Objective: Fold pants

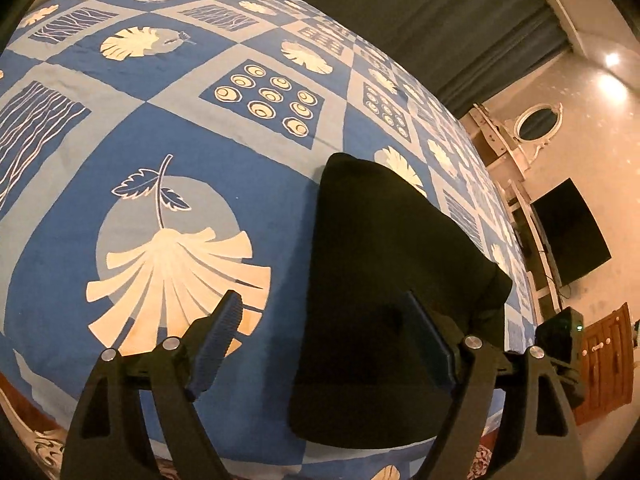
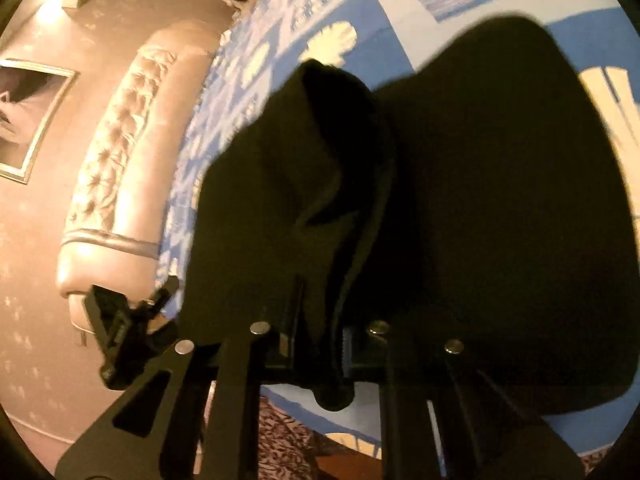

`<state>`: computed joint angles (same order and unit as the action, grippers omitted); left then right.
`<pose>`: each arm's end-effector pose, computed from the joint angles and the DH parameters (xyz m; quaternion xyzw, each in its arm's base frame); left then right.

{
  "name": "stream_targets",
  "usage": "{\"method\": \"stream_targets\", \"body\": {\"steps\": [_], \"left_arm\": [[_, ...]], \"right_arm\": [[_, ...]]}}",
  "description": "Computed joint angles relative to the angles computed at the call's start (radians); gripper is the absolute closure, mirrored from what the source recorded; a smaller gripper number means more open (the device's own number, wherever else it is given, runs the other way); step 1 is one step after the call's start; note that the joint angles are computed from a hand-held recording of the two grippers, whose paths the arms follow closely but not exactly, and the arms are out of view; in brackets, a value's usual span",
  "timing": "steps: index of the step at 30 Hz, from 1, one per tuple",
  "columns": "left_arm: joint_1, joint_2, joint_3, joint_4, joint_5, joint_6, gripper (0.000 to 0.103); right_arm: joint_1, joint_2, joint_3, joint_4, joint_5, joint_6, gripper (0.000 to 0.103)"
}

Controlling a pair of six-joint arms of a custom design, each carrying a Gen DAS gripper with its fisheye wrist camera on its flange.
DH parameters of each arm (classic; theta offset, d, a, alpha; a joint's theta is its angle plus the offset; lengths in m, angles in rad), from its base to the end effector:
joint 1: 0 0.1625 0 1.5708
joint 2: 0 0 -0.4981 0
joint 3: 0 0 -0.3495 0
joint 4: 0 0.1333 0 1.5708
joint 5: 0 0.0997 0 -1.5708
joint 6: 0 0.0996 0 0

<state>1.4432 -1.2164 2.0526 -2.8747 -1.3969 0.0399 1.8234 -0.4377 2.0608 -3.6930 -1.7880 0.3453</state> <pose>0.0806 -0.5551 0.3277 0.0610 0.9674 -0.2343 0.0743 0.2500 -0.5210 -0.0131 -0.0714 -0.9610 0.2656 0.0281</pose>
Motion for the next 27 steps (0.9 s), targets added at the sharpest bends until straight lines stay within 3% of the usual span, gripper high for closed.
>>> {"method": "stream_targets", "body": {"steps": [8, 16, 21, 25, 27], "left_arm": [[0.003, 0.002, -0.002, 0.033, -0.063, -0.008, 0.022], [-0.019, 0.010, 0.025, 0.047, -0.084, 0.034, 0.022], [-0.017, 0.021, 0.034, 0.057, -0.070, 0.035, 0.022], [-0.005, 0.029, 0.031, 0.076, -0.072, 0.015, 0.022], [0.003, 0.029, 0.028, 0.077, -0.076, 0.003, 0.022]], "right_arm": [[0.031, -0.097, 0.099, -0.079, -0.084, -0.040, 0.090], [-0.027, -0.132, 0.199, -0.153, -0.105, -0.041, 0.090], [-0.076, -0.112, 0.215, -0.196, -0.069, -0.047, 0.090], [-0.159, -0.089, 0.262, -0.319, 0.078, -0.038, 0.089], [-0.174, -0.079, 0.291, -0.404, 0.100, -0.029, 0.085]]}}
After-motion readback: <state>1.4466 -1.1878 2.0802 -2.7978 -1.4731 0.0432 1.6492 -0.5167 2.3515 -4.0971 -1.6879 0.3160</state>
